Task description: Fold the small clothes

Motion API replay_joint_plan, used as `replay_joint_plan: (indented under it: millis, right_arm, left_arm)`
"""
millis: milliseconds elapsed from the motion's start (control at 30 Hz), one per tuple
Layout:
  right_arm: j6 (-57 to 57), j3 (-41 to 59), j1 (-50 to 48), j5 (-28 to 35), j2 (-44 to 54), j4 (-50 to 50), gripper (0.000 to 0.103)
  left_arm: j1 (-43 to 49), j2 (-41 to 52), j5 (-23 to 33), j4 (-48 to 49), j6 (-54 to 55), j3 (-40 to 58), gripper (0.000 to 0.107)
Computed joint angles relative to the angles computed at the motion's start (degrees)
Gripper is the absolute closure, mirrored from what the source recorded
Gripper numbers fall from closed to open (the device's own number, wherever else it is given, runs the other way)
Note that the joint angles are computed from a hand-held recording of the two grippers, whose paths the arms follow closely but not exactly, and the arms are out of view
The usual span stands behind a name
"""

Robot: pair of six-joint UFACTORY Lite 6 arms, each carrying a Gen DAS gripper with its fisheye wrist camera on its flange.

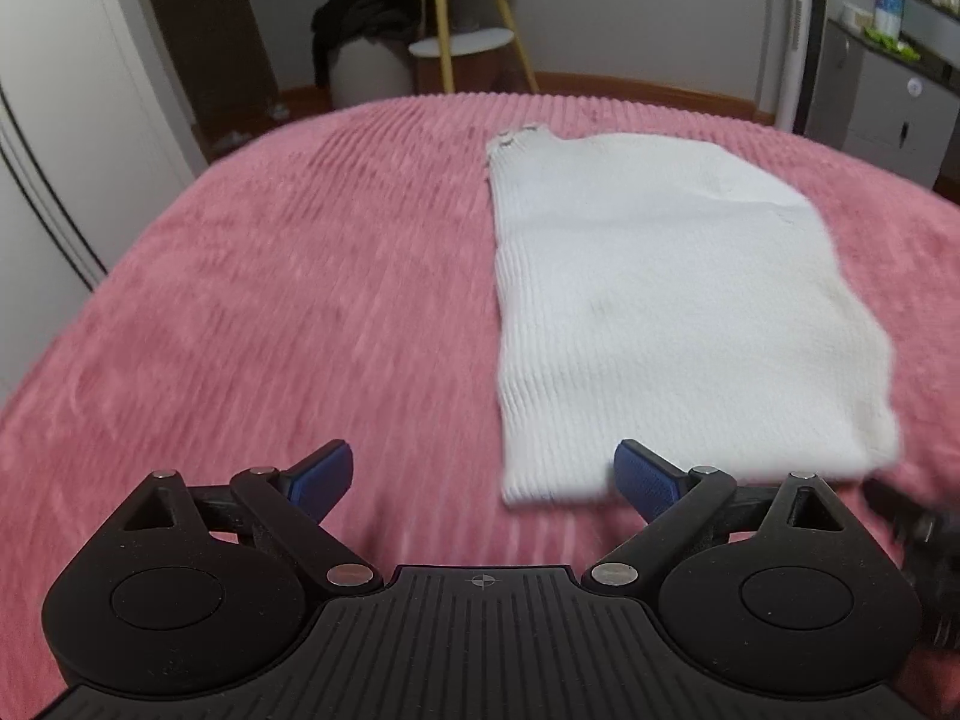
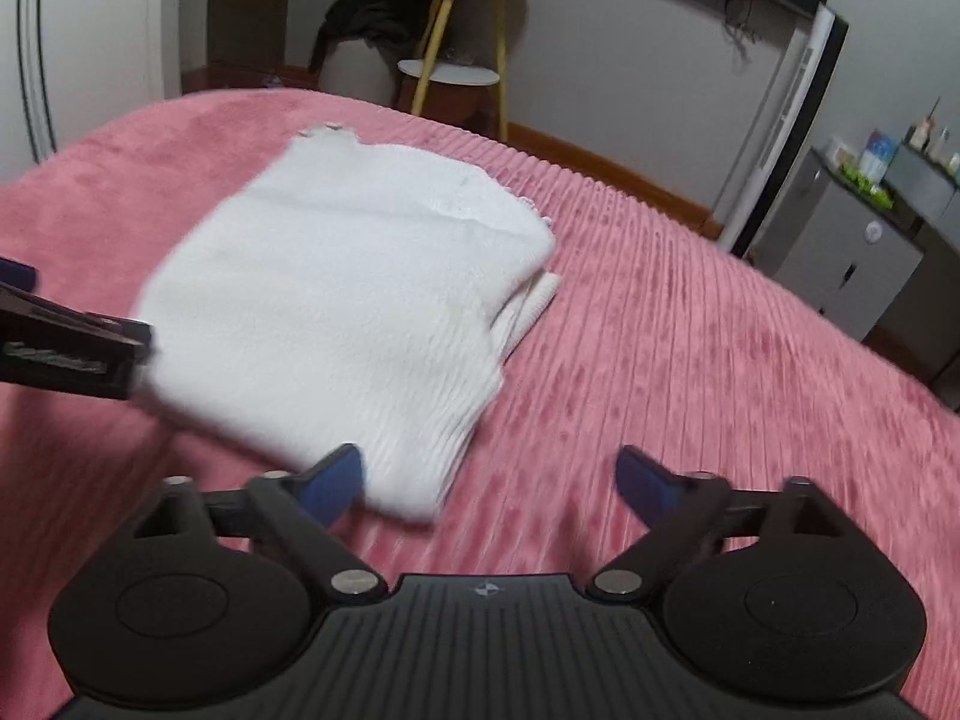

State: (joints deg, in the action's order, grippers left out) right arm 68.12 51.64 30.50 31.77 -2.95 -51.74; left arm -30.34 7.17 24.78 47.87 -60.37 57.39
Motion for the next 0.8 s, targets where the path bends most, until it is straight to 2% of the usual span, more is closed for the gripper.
replay_joint_plan:
  millis: [67,267,433,567,800]
  right_arm:
    - [-4.75,-2.10,1.77,1.08,-5.14,6.93,0.004]
    - [-6.26,-5.16,8.60,6.51,-13.42,20.20,0.004]
    - [-4.96,-2.44,9.82,10.27,-11.91,26.73,0.004]
    - [-16.49,5.97,4.33,15.92,-5.76,38.46,0.004]
    - [-10.47,10.52,7.89,21.00,-6.54,29.55,0.004]
  left_arm:
    - [-0.62,-4.26,0.81,-4.58,2.99,-2.91,0.006]
    - [-5.90,-15.25,8.77,-4.29,1.35,-9.64,0.006]
    - [-7.09,-19.35,13.91,-6.09,5.56,-9.28,0.005]
    - [-7.03,-19.50,15.89,-6.62,6.66,-7.01,0.005]
    - [-3.74,-20.48,14.87,-12.42,12.31,-5.14,0.005]
